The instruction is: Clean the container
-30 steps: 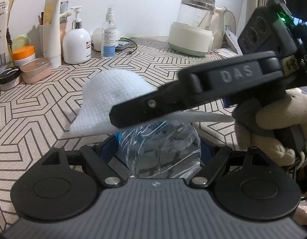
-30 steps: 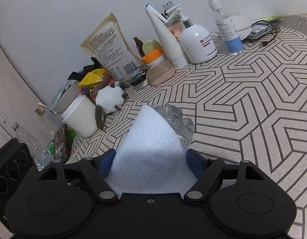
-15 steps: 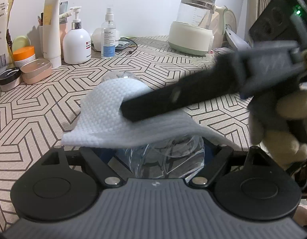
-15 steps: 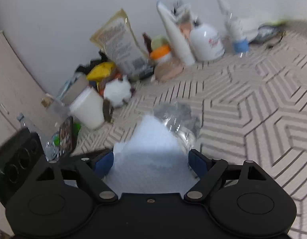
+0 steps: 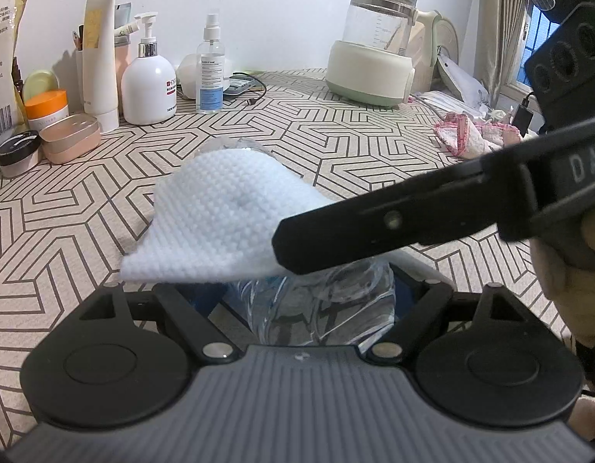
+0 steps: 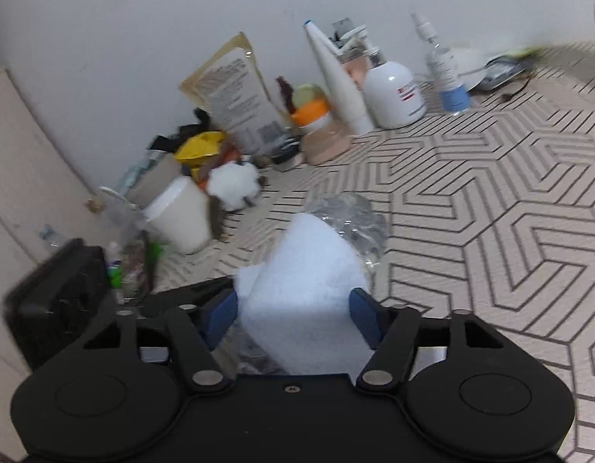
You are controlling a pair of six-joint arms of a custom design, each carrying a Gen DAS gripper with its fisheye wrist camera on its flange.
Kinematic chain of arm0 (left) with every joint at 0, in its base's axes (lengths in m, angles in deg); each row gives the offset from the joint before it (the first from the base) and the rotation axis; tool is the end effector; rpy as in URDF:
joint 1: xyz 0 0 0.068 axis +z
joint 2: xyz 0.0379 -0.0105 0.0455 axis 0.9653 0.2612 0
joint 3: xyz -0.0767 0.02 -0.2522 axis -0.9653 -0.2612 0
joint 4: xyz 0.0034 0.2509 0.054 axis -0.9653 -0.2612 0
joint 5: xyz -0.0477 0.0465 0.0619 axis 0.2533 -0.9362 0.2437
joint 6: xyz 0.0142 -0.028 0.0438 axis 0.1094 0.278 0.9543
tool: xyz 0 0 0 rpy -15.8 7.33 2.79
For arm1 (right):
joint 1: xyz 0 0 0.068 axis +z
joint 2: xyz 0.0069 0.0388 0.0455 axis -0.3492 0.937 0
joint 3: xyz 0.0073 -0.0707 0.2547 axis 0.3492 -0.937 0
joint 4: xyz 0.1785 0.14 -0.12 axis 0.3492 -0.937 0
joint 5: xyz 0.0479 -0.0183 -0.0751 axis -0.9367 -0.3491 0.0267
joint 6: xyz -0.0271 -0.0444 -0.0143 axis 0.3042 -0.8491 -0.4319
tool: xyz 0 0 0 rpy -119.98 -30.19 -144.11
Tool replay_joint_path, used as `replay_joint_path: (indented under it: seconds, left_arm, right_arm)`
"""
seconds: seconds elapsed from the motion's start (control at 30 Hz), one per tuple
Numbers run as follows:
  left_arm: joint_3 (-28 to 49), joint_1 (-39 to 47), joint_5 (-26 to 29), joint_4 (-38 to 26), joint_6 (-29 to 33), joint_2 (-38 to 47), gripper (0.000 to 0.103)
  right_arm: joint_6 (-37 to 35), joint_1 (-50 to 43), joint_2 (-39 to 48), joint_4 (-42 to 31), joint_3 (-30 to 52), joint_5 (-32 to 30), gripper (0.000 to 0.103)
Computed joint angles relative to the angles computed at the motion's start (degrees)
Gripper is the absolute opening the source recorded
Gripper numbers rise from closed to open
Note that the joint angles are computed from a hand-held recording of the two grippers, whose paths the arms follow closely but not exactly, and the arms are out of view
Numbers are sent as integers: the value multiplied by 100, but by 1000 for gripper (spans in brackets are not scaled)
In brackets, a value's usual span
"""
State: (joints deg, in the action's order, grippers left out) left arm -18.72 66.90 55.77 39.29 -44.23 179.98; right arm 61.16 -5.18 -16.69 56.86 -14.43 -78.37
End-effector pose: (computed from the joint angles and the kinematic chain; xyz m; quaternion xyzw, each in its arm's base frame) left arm 0.3203 -0.0704 0.1558 0.4344 0.7742 -0.2925 0.3555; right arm 0.2314 0.0721 0.1827 0.0457 0.8706 0.2787 0.4029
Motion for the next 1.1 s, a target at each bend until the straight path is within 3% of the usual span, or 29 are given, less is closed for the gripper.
replay_joint_path:
  seconds: [0.23, 0.47, 0.63, 0.83, 1.1]
  left_arm:
    - [6, 3, 1, -15, 14, 5, 85]
    - [-1, 23, 22, -27, 22, 2, 85]
    - [25, 42, 33, -65, 55, 19, 86]
    - [51, 56, 68, -113, 72, 34, 87]
    - [38, 48, 72, -118, 78, 25, 88]
  right_arm:
    - [-530, 629, -101, -356, 215, 1005, 68]
    - [-827, -2, 511, -353, 614, 378, 71]
    - [-592, 6, 856, 93, 555, 392, 78]
    - [-304, 99, 698, 344, 262, 355, 78]
    - [-146, 134, 193, 94, -39, 105, 79]
